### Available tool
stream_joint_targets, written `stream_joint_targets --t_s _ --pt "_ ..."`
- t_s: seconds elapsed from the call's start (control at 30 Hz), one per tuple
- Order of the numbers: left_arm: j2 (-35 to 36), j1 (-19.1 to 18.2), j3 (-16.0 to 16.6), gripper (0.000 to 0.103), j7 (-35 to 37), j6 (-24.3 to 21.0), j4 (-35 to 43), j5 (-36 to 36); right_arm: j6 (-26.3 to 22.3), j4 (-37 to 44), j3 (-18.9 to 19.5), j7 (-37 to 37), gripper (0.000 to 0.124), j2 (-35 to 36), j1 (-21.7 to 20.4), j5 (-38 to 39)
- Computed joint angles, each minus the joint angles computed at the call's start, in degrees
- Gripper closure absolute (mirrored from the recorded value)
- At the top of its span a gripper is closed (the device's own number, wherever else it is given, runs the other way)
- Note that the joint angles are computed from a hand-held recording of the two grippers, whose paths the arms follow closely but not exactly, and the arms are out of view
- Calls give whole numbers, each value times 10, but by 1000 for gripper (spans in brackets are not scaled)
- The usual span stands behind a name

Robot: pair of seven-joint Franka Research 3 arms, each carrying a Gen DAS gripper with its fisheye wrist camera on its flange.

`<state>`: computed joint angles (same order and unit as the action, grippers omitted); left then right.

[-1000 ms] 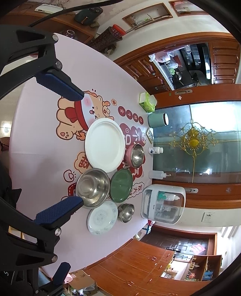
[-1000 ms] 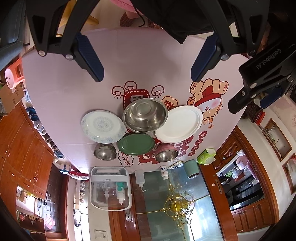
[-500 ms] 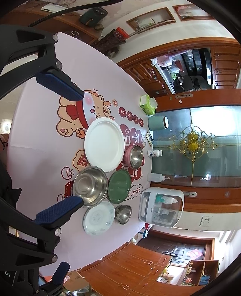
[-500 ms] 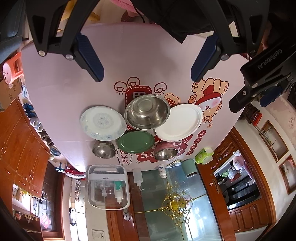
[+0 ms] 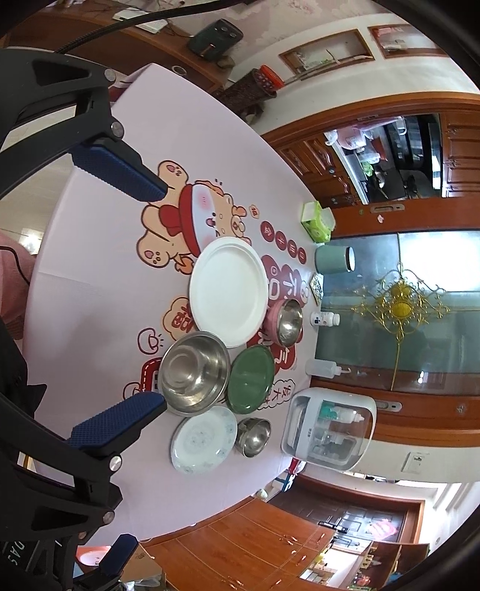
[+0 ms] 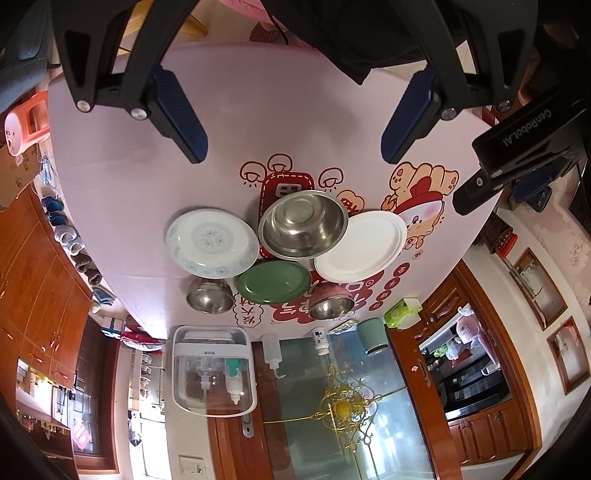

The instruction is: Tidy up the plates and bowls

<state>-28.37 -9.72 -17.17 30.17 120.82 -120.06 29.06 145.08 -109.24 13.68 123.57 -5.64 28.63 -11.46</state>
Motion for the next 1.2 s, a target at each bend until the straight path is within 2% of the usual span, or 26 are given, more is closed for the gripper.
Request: stream_joint_targets --t_s 0.3,0.43,0.53,0.83,0.93,1.2 --pt "29 -2 -9 1 -6 -25 31 15 23 -1 -6 -28 28 2 -6 12" --pt "43 -3 0 1 4 -20 43 14 28 11 -8 -30 28 13 -7 11" --pt "48 -5 13 1 19 4 40 5 26 29 -10 -33 28 30 -4 11" --pt "84 9 41 1 86 38 62 -27 6 111 -28 -46 28 101 19 37" --pt "88 12 60 1 112 73 55 -59 -10 151 -36 -44 28 132 29 40" --pt "128 32 80 1 179 78 83 -109 -58 279 -58 -60 28 225 49 73"
